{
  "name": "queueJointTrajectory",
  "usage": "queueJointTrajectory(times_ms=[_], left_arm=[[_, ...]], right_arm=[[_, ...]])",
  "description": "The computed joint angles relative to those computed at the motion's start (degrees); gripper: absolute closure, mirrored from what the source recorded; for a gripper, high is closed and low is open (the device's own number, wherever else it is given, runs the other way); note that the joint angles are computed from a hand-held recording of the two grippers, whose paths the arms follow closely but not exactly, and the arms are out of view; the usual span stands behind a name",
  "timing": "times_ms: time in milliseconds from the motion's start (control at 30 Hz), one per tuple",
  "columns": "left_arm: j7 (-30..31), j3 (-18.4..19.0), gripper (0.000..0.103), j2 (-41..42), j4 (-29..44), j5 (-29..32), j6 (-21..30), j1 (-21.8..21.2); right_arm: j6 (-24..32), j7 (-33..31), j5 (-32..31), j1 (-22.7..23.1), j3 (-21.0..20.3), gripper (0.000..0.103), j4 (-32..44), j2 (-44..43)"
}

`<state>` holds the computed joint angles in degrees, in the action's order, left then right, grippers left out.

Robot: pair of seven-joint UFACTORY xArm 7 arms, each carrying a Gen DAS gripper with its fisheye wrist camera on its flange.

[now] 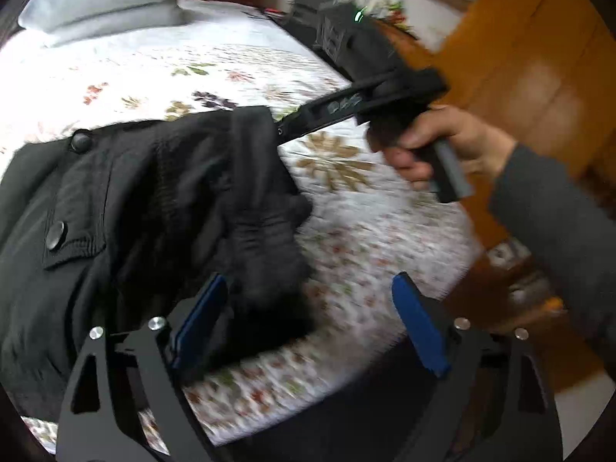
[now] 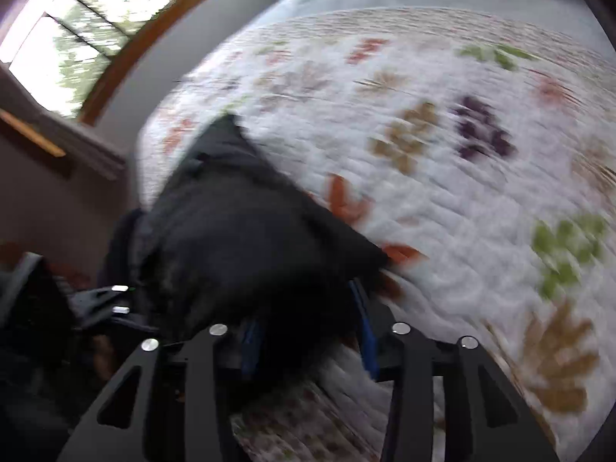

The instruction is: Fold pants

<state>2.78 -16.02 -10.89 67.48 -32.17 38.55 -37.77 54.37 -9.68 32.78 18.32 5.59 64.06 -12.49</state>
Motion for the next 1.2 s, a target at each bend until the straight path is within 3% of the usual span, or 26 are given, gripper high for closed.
queueJointTrajectory(times_ms=[100, 233, 333, 400, 433, 500, 533, 633, 700, 867, 1067, 1200], left_arm=[[3.49, 2.82, 0.013, -2.94, -2.37, -7.87, 1.70, -0.32], [2.85, 3.46, 0.011, -5.28, -4.32, -7.39, -0.93, 1.64], [4.41, 5.75, 0.010, -4.15, -3.45, -12.22, -0.28, 0.89], [3.15, 4.22, 0.009, -3.05, -2.70, -8.78, -0.09, 2.54], [1.53, 3.21, 0.009, -2.86, -2.90, -5.55, -0.45, 3.39], [0.73, 3.11, 0.009, -1.30, -2.15, -4.72, 0.29, 3.56], [1.30, 3.28, 0.009, -0.24, -1.60, -5.42, 1.27, 3.35], [2.24, 2.22, 0.008, 1.11, -1.15, -3.44, 1.90, 3.41], [2.65, 1.81, 0.007, 1.21, -1.88, -3.30, 0.37, 3.29], [5.34, 3.24, 0.007, -0.01, -3.04, -7.31, 1.98, 3.39], [6.68, 5.96, 0.006, -6.16, -6.18, -8.28, 4.93, 5.43], [7.18, 8.23, 0.006, -9.71, -8.63, -8.62, 5.77, 7.08]], right_arm=[[-3.73, 8.25, -3.38, -1.34, 0.83, 0.057, -5.91, -5.65], [-16.07, 11.79, 5.85, 1.89, -0.32, 0.050, -14.04, -12.29], [-25.61, 11.15, 9.63, 6.38, 0.22, 0.050, -16.95, -14.67], [-31.24, 13.04, 6.99, 7.56, 2.23, 0.051, -18.06, -15.65], [-32.39, 16.54, 2.07, 4.64, 5.62, 0.051, -17.46, -15.38], [-30.67, 26.49, -8.62, -2.29, 11.93, 0.051, -16.46, -16.23], [-30.37, 28.99, -10.93, -3.19, 12.71, 0.051, -16.72, -16.87], [-34.87, 26.96, -7.81, 4.54, 8.84, 0.050, -17.05, -15.76], [-32.80, 25.40, -9.68, 7.92, 7.85, 0.051, -14.89, -13.38], [-26.61, 32.95, -16.28, 7.69, 8.75, 0.052, -14.44, -9.97], [-26.79, 43.99, -23.49, 6.07, 12.23, 0.050, -16.04, -15.94], [-25.40, 48.58, -26.41, 7.73, 14.99, 0.049, -13.57, -15.44]])
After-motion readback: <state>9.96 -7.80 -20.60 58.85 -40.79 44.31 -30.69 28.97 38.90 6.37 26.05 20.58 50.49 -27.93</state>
